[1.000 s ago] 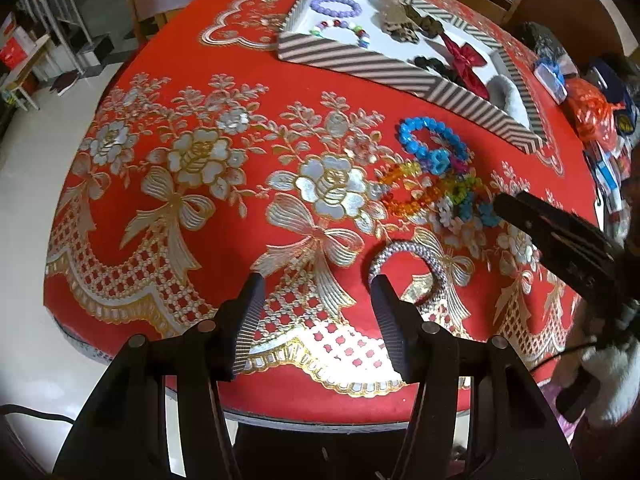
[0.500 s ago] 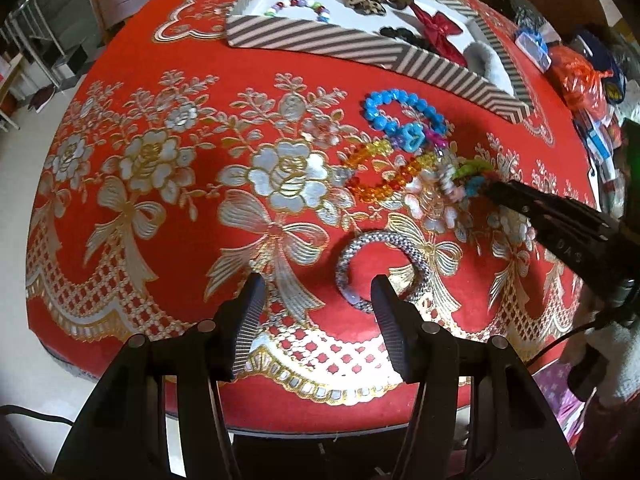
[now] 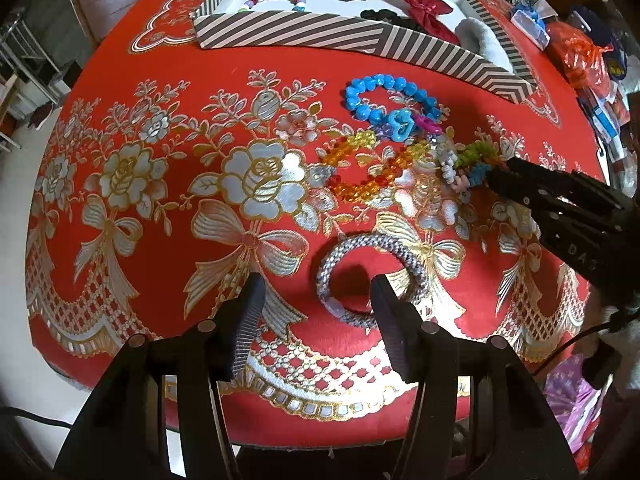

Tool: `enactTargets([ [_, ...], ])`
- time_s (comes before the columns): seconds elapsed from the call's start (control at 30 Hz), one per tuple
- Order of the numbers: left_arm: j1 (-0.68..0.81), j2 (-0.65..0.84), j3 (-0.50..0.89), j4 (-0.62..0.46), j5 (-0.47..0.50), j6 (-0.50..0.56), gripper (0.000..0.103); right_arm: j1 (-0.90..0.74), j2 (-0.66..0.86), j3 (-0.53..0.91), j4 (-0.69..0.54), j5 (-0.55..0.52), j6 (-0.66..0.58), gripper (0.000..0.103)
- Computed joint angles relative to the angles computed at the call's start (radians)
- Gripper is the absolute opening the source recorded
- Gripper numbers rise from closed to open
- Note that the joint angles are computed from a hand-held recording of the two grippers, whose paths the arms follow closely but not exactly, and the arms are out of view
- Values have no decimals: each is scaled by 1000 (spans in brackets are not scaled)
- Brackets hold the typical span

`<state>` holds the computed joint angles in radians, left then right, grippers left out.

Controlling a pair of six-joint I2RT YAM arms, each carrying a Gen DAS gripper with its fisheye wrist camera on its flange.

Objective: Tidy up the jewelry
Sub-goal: 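Grasp the silver rhinestone bangle with the left tool while the right tool grasps a multicolor bead bracelet, then carry the silver bangle and multicolor bracelet into the tray and open both tools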

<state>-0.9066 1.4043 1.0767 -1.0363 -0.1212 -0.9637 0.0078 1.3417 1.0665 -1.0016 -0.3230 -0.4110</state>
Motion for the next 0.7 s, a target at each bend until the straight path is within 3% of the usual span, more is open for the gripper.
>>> enactTargets([
  [0.07, 1, 6, 3, 2, -22, 4, 17, -11, 0, 2, -6, -11, 0, 15],
  [0.17, 23, -13, -20, 34, 2, 17, 6, -57, 22, 28, -56, -78, 0, 12],
  [0.37, 55, -82, -20, 33, 40, 36, 6, -117, -12, 109, -133, -155, -9, 12],
  [0.7, 64, -112, 117, -70, -26, 79, 5, -148, -21, 287, -233, -208, -27, 12],
])
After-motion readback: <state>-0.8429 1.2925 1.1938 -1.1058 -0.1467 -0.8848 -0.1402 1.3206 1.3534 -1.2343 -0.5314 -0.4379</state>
